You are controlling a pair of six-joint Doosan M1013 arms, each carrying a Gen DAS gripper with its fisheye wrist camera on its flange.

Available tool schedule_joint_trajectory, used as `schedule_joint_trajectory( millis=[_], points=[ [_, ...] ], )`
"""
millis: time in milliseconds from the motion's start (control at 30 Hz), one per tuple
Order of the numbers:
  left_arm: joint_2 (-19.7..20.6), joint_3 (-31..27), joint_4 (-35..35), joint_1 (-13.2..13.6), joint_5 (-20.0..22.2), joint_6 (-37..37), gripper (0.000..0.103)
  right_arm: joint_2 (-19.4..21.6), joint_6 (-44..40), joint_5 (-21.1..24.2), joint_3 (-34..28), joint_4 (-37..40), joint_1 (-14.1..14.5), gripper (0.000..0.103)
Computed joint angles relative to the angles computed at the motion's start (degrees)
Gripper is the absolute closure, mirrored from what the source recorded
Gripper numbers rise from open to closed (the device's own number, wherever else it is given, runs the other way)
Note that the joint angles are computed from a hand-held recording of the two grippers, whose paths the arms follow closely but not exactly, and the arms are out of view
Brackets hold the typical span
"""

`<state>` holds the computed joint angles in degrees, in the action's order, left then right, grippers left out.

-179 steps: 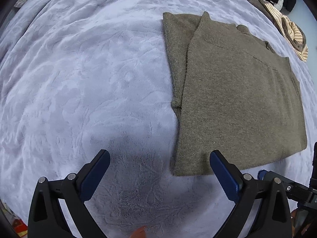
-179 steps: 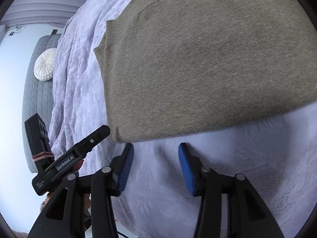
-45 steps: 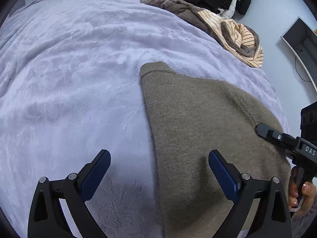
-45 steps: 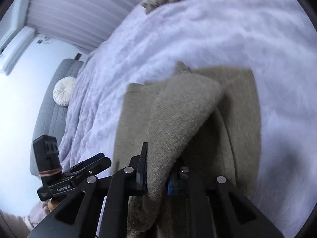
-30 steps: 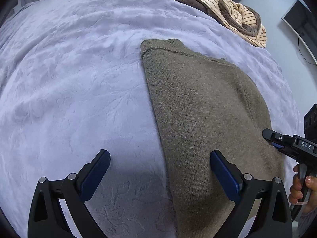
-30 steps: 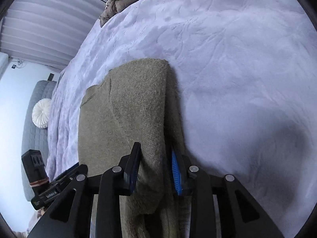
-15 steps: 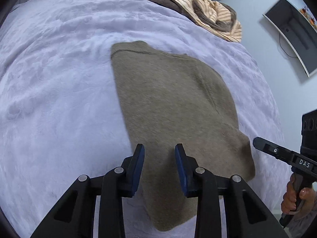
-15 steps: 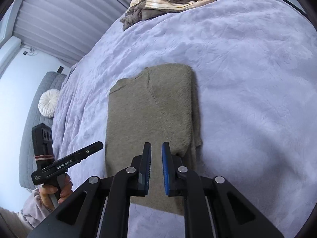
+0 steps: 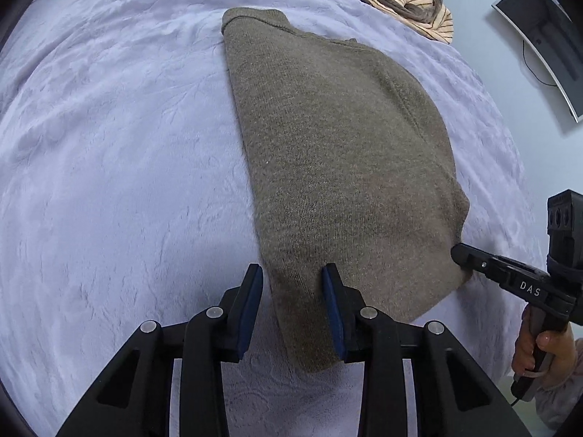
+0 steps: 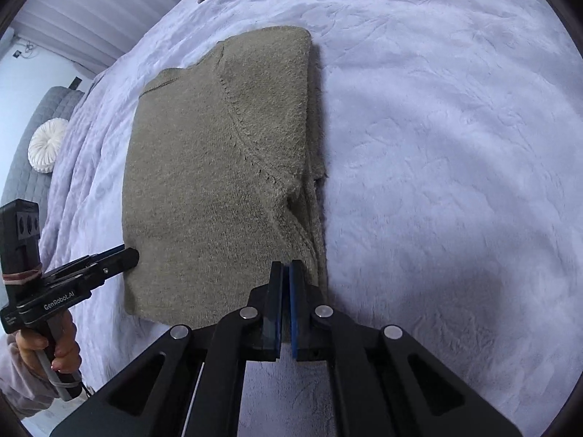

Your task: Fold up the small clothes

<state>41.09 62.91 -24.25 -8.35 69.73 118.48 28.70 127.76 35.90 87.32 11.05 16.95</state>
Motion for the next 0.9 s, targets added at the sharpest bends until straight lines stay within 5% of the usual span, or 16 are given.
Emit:
schedule_joint_trajectory(
  millis=[367, 400, 467, 500, 533, 667, 700, 767, 900],
  points=[
    [-1.2, 3.0, -0.1, 0.9, 3.3, -1.0, 0.067, -2.3, 0.9, -2.0, 2.7, 3.0, 0.1, 0.096],
    [-1.1, 2.7, -0.7, 1.2, 4.1, -1.8, 0.05, -3.1, 1.4, -3.5, 3.7, 3.5, 0.1, 0.094],
    [-1.2, 2.7, -1.7, 2.0, 4.1, -3.9, 0.023, -4.4, 1.9, -5.8, 5.5, 5.8, 0.0, 0.078],
    [-1.4, 2.9, -3.4, 2.5, 3.6, -4.0, 0.023, -4.9, 2.2, -6.8, 6.5, 7.8, -0.1, 0.054],
    [-1.2, 2.5, -4.9, 2.8, 4.5, -3.7, 0.023, -5.3, 2.7, -8.0, 7.4, 9.6, -0.3, 0.044],
    [-0.5, 1.5, -4.3, 2.5, 5.6, -4.2, 0.023, -5.9, -1.3, -13.8, 10.7, 21.9, -1.0, 0.047],
    [-0.5, 1.5, -3.7, 2.2, 5.2, -4.1, 0.023, -5.6, -1.0, -14.6, 10.7, 22.9, -1.1, 0.056],
    [-0.8, 1.8, -1.4, 1.3, 3.7, -4.2, 0.024, -4.7, 5.0, -12.4, 9.1, 17.2, -1.1, 0.087],
    [-0.8, 2.5, 4.9, -0.1, 1.9, -6.5, 0.023, -4.0, 11.1, -6.9, 6.5, 6.1, -0.5, 0.092]
  ],
)
